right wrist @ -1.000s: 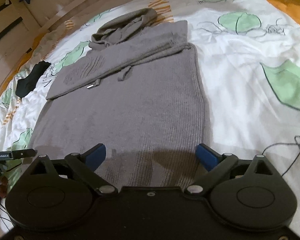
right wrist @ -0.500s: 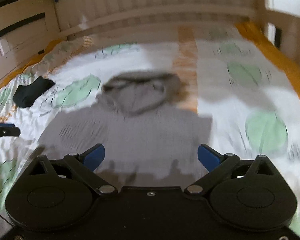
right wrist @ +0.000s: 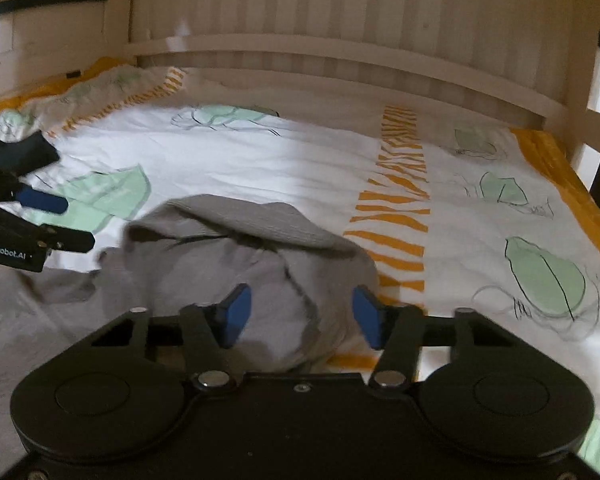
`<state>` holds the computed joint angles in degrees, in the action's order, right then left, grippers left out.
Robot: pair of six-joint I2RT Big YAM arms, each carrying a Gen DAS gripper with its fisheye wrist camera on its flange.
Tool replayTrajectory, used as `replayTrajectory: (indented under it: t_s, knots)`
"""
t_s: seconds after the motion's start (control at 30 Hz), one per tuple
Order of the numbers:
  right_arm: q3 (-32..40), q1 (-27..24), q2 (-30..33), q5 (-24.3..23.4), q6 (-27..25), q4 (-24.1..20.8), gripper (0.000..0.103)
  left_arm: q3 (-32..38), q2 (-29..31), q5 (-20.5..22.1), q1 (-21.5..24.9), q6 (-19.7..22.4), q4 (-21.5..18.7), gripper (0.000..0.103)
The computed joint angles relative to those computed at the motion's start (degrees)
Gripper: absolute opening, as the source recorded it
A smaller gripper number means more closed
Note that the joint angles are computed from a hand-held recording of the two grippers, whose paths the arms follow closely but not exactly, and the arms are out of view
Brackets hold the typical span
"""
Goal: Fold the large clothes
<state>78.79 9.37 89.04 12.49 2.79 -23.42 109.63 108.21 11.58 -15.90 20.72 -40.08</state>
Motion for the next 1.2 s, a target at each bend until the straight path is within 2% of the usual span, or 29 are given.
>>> replayTrajectory:
  t_s: [0.1, 0.17, 0.23, 0.3, 0.33, 0.4, 0.43, 0.5, 0.53, 0.57, 0.63, 0.7, 0.73, 0.8, 0.93, 1.0, 1.07, 1.17, 1.2]
  knots:
    - [1.6, -1.0, 2.5, -0.5, -0.5, 0.8, 0.056, 4.9, 3.4, 1.2, -0.6, 0.9, -2.4, 0.064]
    - [2.8, -1.4, 4.0, -0.8, -1.3, 0.5, 0.056, 8.5, 6.0, 0.0, -1.3, 3.0, -5.1, 0.064]
    - [4.3, -1.6, 5.6, -1.1, -2.6, -0.6, 0.056, 10.1, 7.5, -0.7, -1.7, 4.6, -6.2, 0.06]
    - [5.5, -1.5, 6.9, -1.4, -3.8, -1.8, 0.056, 11.9, 9.0, -1.5, -1.9, 5.6, -8.1, 0.043]
    - [6.0, -1.5, 7.4, -1.4, -4.5, -2.4, 0.056, 13.1, 9.8, -1.4, -1.8, 6.1, -9.6, 0.038]
    - [6.8, -1.3, 8.3, -0.5, -5.8, -3.4, 0.056, 14.7, 11.0, -1.6, -1.6, 6.2, -11.0, 0.017]
    - [7.1, -1.3, 8.7, -0.1, -6.3, -3.8, 0.056, 15.1, 11.3, -0.9, -1.2, 5.9, -11.3, 0.014]
    - [7.5, -1.5, 8.7, 0.5, -6.3, -4.5, 0.014, 13.7, 10.4, 1.8, -0.4, 4.1, -9.3, 0.007]
    - [6.8, -1.6, 8.0, 0.9, -5.7, -3.4, 0.01, 11.3, 8.9, 3.9, 0.4, 2.3, -6.3, 0.007]
    - [5.7, -2.0, 7.0, 0.1, -4.6, -1.8, 0.01, 9.7, 7.8, 6.5, 1.3, 0.3, -4.0, 0.007]
    - [1.9, -3.5, 3.6, -3.6, -0.1, 3.1, 0.01, 6.2, 5.9, 13.1, 3.6, -6.1, 1.2, 0.007]
    - [-1.5, -5.1, 0.6, -6.5, 4.6, 6.4, 0.01, 4.6, 5.3, 15.7, 5.1, -9.8, 3.0, 0.007]
    - [-2.6, -5.9, -0.4, -8.1, 6.9, 6.9, 0.01, 4.3, 5.3, 16.2, 5.7, -10.2, 2.8, 0.008]
    - [-3.8, -7.1, -1.2, -9.8, 9.5, 6.6, 0.01, 3.7, 5.3, 15.8, 6.3, -9.0, 1.6, 0.011]
    - [-5.5, -7.9, -1.5, -11.0, 10.2, 4.2, 0.011, 3.1, 5.5, 13.3, 6.5, -4.1, -2.3, 0.016]
    - [-6.1, -7.8, -1.6, -11.4, 9.1, 2.6, 0.014, 3.9, 5.8, 10.4, 6.0, -0.4, -4.9, 0.029]
    - [-6.6, -7.6, -1.9, -11.5, 7.9, 1.2, 0.018, 5.0, 6.2, 8.9, 5.9, 2.6, -7.4, 0.032]
    - [-7.2, -7.7, -2.8, -12.4, 6.6, -0.7, 0.022, 6.7, 6.1, 8.6, 6.3, 5.4, -10.2, 0.044]
    - [-7.3, -7.7, -3.2, -12.4, 6.0, -1.4, 0.025, 7.2, 6.0, 8.9, 6.5, 6.6, -10.9, 0.045]
